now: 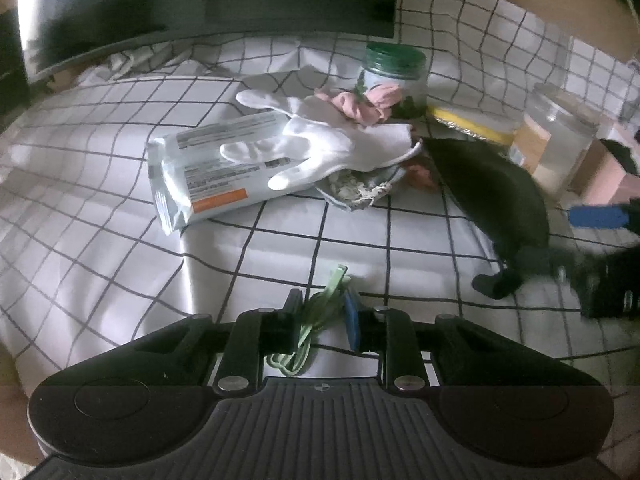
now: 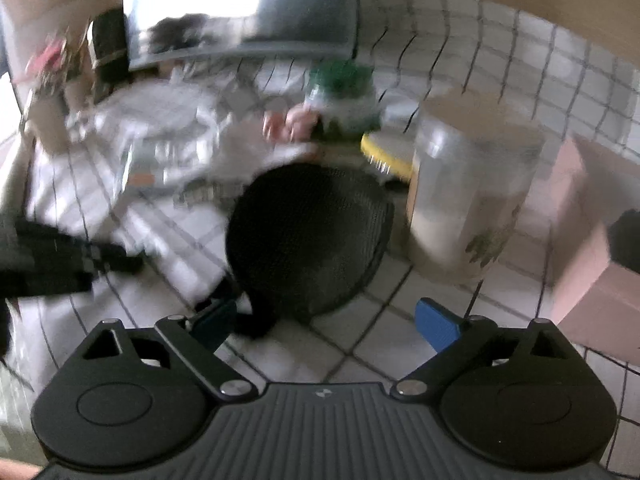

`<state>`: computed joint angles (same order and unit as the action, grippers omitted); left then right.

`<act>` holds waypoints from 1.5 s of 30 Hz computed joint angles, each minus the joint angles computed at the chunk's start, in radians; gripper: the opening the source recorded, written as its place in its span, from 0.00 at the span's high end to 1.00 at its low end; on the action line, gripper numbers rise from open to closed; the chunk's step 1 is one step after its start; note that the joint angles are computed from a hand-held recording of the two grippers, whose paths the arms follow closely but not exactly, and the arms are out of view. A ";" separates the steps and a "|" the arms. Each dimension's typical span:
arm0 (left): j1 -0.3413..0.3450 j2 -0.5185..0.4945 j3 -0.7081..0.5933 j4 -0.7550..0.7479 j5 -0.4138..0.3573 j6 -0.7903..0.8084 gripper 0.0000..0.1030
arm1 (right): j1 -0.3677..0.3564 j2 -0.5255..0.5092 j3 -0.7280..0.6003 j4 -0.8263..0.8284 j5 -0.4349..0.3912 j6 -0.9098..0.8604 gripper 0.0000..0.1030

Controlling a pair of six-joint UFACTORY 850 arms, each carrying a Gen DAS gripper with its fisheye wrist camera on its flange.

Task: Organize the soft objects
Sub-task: 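Grasp the black mesh pouch with the right tool while the left tool holds the cable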

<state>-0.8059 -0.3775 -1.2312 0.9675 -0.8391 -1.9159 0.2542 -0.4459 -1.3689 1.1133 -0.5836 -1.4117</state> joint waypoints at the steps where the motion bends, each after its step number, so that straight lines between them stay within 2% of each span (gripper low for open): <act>1: -0.001 0.013 0.014 0.015 0.013 -0.015 0.75 | 0.005 0.005 -0.002 0.007 0.013 0.015 0.06; 7: 0.002 0.079 0.076 0.078 0.034 -0.063 0.75 | 0.043 -0.023 -0.044 -0.111 0.071 0.216 0.06; 12: 0.019 0.126 0.114 0.101 0.045 -0.037 0.75 | 0.071 -0.033 -0.055 -0.117 0.118 0.321 0.06; 14: 0.026 0.145 0.133 0.114 0.056 -0.036 0.75 | 0.065 -0.040 -0.064 -0.082 0.109 0.353 0.07; 16: 0.036 0.162 0.151 0.125 0.075 -0.038 0.75 | 0.053 -0.037 -0.055 0.005 0.124 0.324 0.09; 18: 0.049 0.174 0.166 0.133 0.098 -0.034 0.75 | 0.053 -0.043 -0.056 0.018 0.163 0.340 0.20; 19: 0.055 0.178 0.173 0.141 0.112 -0.032 0.75 | 0.052 -0.060 -0.076 -0.039 0.144 0.395 0.26; 20: 0.060 0.181 0.179 0.151 0.125 -0.030 0.75 | 0.048 -0.079 -0.098 -0.089 0.110 0.441 0.41; 21: 0.065 0.182 0.182 0.159 0.135 -0.025 0.75 | 0.045 -0.094 -0.111 -0.099 0.082 0.456 0.48; 23: 0.076 0.184 0.187 0.165 0.160 -0.019 0.75 | 0.046 -0.093 -0.104 -0.054 0.080 0.424 0.49; 24: 0.081 0.187 0.192 0.170 0.180 -0.018 0.75 | 0.047 -0.098 -0.113 -0.051 0.056 0.418 0.58; 26: 0.093 0.190 0.198 0.187 0.219 -0.010 0.75 | 0.049 -0.097 -0.123 -0.020 0.008 0.400 0.63; 32: 0.115 0.183 0.197 0.233 0.262 -0.006 0.75 | 0.067 -0.071 -0.124 0.128 -0.079 0.247 0.65; 34: 0.118 0.188 0.203 0.235 0.265 -0.002 0.75 | 0.081 -0.106 -0.168 0.095 -0.088 0.305 0.65; 39: 0.113 0.210 0.228 0.228 0.229 -0.021 0.75 | 0.102 -0.222 -0.307 -0.063 -0.117 0.595 0.65; 40: 0.111 0.215 0.233 0.230 0.218 -0.030 0.75 | 0.101 -0.234 -0.324 -0.071 -0.131 0.624 0.67; 42: 0.110 0.229 0.239 0.250 0.194 -0.055 0.75 | 0.099 -0.237 -0.347 -0.083 -0.151 0.623 0.79; 45: 0.118 0.253 0.239 0.304 0.159 -0.093 0.75 | 0.103 -0.216 -0.378 -0.126 -0.150 0.595 0.84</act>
<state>-0.6877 -0.1243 -0.9925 1.2714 -0.6798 -2.0094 0.3572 -0.6623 -1.7468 0.9870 -0.7336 -0.8165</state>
